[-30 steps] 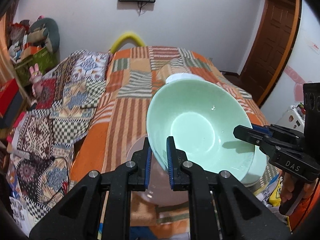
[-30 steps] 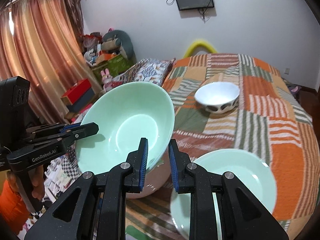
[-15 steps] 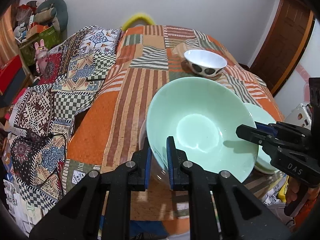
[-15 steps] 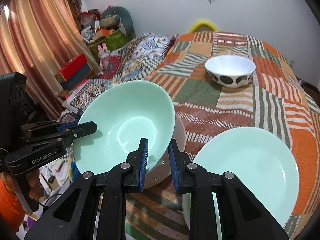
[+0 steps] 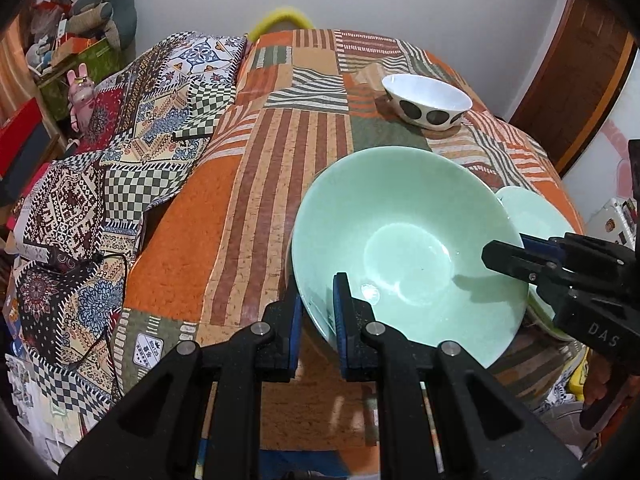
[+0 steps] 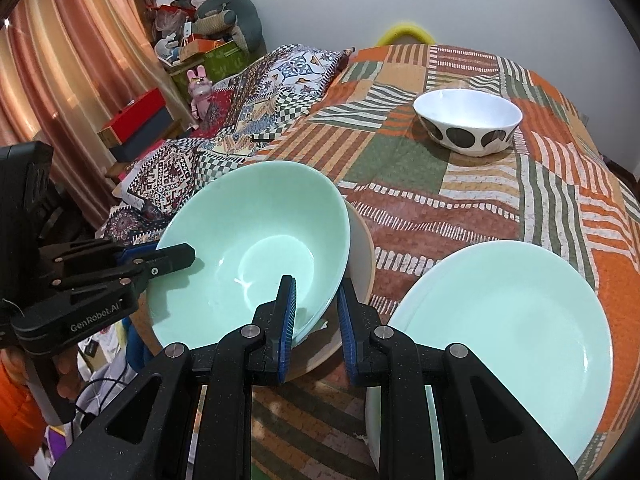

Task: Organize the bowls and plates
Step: 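Carry the mint-green bowl with both grippers and lower it into the pinkish-beige bowl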

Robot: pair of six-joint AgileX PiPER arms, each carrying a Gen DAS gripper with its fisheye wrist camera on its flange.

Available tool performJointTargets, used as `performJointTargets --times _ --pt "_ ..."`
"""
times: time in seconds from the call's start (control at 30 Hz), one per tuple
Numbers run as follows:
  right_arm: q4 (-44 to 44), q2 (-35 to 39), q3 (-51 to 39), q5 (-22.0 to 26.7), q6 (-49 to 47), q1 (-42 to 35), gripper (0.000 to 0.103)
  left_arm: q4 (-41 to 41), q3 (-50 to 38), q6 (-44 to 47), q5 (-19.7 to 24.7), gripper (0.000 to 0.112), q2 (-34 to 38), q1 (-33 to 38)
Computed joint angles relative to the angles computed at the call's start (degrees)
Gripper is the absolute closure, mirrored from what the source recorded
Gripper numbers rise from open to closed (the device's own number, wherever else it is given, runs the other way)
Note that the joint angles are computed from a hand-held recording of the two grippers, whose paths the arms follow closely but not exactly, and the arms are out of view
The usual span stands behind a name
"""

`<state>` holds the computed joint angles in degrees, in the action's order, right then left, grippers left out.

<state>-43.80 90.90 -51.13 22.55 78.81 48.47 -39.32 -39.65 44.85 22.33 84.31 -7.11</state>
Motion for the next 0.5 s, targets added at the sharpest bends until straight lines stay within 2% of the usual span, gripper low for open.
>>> performJointTargets --times 0.23,0.37,0.5 --pt "0.17 1.09 -0.4 -0.41 -0.54 -0.23 0.083 0.59 -0.74 -0.79 -0.15 0.099 0.96 -0.18" --pt "0.39 1.35 -1.0 0.26 -1.58 0.06 0.081 5.02 -0.9 -5.91 -2.09 0.098 1.5 -0.85" --pt "-1.83 1.49 -1.52 1.89 0.14 0.73 0.081 0.33 -1.13 -1.53 -0.59 0.097 2.04 0.62"
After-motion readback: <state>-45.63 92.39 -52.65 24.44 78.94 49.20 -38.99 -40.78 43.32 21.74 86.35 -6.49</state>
